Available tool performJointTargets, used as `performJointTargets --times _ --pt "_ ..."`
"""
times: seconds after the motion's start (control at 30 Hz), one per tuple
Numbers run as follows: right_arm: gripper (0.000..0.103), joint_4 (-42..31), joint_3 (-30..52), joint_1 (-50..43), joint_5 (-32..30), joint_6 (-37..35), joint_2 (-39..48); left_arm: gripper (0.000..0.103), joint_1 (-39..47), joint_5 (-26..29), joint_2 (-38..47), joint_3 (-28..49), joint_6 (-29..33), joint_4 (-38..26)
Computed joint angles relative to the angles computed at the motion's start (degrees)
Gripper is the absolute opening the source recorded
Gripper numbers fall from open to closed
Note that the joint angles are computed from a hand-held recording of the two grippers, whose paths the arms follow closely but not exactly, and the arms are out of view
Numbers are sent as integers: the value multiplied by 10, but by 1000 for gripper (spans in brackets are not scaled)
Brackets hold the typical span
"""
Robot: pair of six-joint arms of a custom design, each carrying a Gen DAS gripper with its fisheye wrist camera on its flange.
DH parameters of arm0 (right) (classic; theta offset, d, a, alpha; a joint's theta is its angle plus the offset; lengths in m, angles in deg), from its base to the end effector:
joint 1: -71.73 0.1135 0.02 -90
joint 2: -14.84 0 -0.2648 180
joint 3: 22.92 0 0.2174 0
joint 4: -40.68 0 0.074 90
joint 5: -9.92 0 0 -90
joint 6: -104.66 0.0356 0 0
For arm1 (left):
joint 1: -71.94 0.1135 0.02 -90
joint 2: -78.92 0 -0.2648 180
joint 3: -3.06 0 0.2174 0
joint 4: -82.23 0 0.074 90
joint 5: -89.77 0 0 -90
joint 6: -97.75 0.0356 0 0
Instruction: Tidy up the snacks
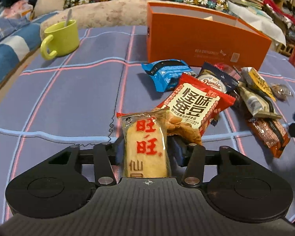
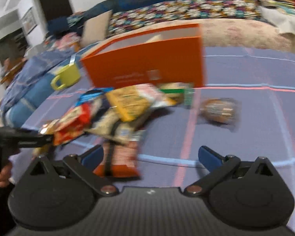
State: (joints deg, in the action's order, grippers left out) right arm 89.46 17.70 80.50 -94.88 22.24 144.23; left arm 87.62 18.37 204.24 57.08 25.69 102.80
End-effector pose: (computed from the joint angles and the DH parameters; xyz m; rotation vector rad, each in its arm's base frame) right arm 0.2712 0.0510 0.0311 -0.1615 2.2738 0.4434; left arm 0.3025 0.0731 0.0402 0.1871 2.3912 -0.1283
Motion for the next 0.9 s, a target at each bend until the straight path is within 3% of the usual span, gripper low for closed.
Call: performJointTargets --times 0.13,0.23,0.3,0.4,0.47,0.53,0.57,0.7,0.9 --pt "103 -76 62 61 37 -18 6 31 -5 6 1 -33 45 44" --pt "102 -97 89 91 72 -36 19 33 -3 6 14 -54 62 91" --pt "102 -107 102 100 94 -45 30 33 6 19 16 -44 59 75" --pt "102 -78 91 105 118 -58 44 24 12 22 16 -28 43 55" --pt "99 -58 77 106 131 -70 47 7 12 20 18 -32 40 70" --pt "78 -25 56 105 136 -79 48 0 11 27 17 -36 43 73" --pt "46 -10 40 104 137 -88 40 0 9 24 17 -42 44 81" --pt "47 28 -10 79 121 -93 33 0 2 15 17 -51 40 96" --pt "47 187 -111 33 115 -103 80 0 -4 3 18 -57 33 110"
